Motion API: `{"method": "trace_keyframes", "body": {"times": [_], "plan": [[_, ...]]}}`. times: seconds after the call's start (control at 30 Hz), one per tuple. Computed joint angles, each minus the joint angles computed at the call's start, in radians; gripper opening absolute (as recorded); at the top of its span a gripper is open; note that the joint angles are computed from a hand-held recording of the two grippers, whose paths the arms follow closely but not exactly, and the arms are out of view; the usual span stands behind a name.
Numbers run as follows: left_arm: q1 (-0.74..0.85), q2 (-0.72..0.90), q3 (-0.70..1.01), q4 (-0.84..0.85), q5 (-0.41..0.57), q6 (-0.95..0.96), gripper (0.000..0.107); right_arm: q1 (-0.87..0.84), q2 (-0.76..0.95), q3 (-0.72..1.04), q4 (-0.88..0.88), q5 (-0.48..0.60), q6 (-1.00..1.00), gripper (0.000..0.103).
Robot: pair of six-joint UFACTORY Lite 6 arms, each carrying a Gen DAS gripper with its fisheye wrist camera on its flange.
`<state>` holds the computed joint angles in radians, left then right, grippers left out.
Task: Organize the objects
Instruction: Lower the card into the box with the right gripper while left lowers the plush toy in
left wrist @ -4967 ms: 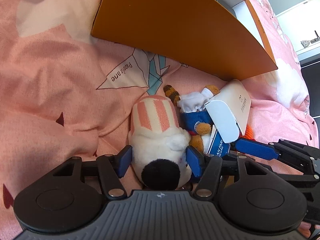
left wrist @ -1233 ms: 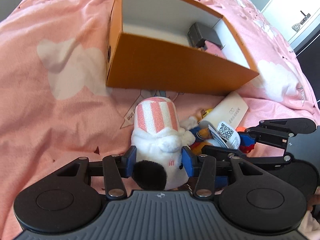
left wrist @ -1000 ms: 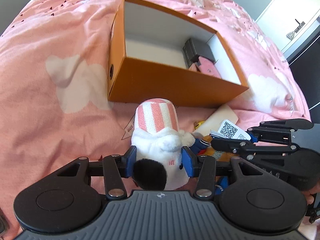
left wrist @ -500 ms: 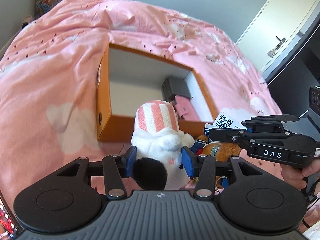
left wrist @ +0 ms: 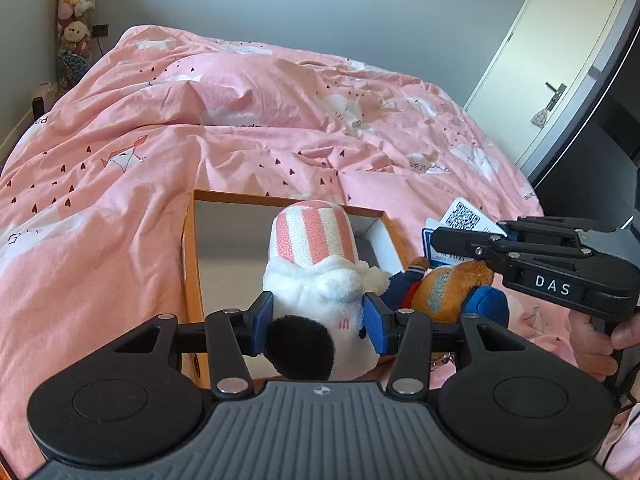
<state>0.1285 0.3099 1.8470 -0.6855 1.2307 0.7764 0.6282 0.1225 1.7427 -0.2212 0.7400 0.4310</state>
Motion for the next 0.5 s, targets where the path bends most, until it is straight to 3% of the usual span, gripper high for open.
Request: {"method": "trace_keyframes", "body": {"times": [0.3, 0.5], "plan": [[-0.137, 0.317, 0.230, 0.182, -0.026, -0.199, 0.054, -0.108, 0.249, 0.007, 0.064, -0.197, -0.074, 0.013], [-0.186, 0.508, 0.420, 0.260, 0.039, -0.285, 0.053, -0.125, 0.346, -0.058, 0.053, -0.333, -0.073, 0.013]]}}
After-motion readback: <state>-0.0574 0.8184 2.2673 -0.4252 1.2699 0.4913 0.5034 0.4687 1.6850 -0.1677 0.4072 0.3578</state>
